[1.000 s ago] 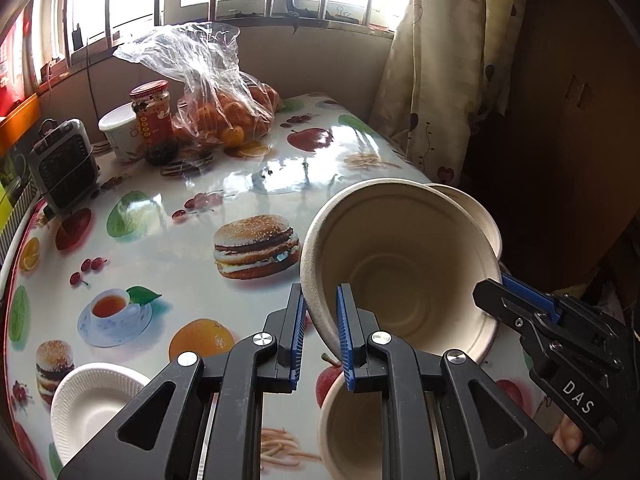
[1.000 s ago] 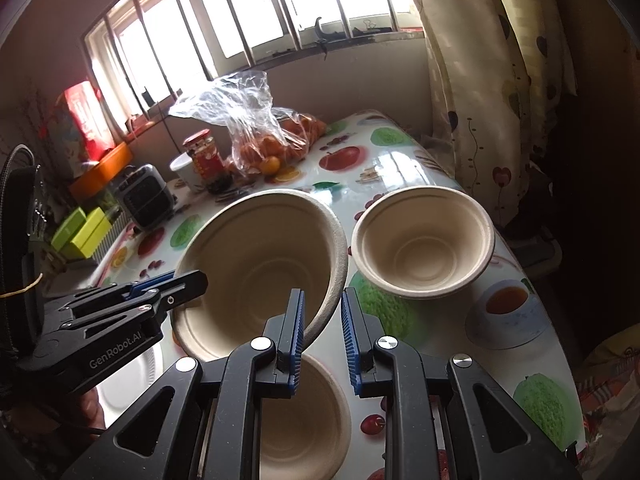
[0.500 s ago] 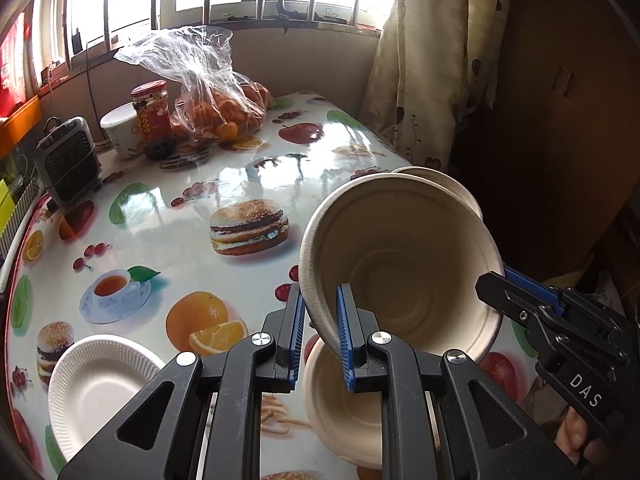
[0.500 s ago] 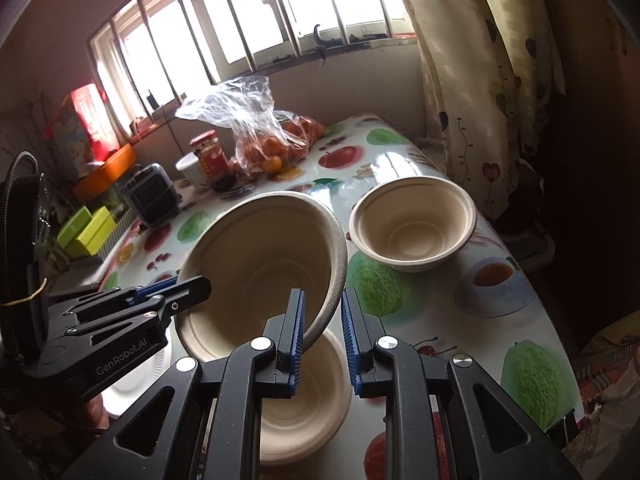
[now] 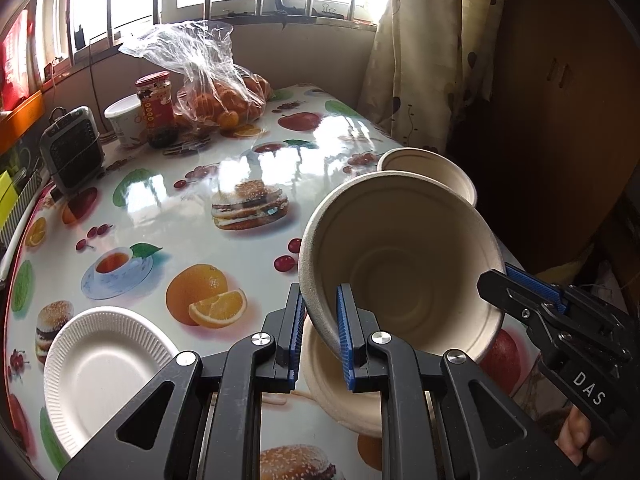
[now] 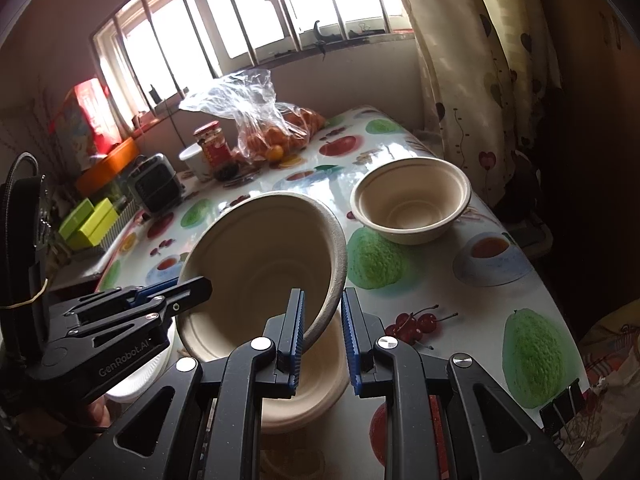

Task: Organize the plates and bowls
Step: 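Lift and carry the left tool's bowl onto a bowl while the right tool carries its bowl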

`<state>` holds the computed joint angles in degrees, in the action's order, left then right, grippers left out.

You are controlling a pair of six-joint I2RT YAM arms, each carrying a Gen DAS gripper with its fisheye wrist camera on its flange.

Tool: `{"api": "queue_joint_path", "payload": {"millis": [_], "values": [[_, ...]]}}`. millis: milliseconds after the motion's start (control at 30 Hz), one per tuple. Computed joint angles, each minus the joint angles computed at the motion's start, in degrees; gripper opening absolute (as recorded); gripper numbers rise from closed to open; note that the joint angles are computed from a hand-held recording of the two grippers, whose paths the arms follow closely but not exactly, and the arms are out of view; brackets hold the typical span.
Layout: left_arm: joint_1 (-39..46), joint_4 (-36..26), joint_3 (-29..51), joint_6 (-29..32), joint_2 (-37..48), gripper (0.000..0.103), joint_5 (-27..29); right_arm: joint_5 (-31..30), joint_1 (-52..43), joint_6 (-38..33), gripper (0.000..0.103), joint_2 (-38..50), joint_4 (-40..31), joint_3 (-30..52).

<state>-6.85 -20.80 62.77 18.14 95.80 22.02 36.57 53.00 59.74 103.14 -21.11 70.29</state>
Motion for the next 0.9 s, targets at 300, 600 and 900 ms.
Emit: {"api": "queue_joint_path", "payload": {"millis": [300,600,900], "values": [[0.59,0.14,-1.85,0.92,-0.41,0.016,-0.36,-0.67,1.25,2.14,0.019,1.19,0.31,-0.63],[0.88,-0.03,-2.85,1.37,-0.17,0.016,-1.02,-1.4,1.81,3.22,0.019,2.23,0.37,-0.67],[0.36,-0.11,-3.31,1.33,0.29,0.016,-1.88,-1.72,2.4,4.57,0.019,2.9,0.48,-1.05]]}}
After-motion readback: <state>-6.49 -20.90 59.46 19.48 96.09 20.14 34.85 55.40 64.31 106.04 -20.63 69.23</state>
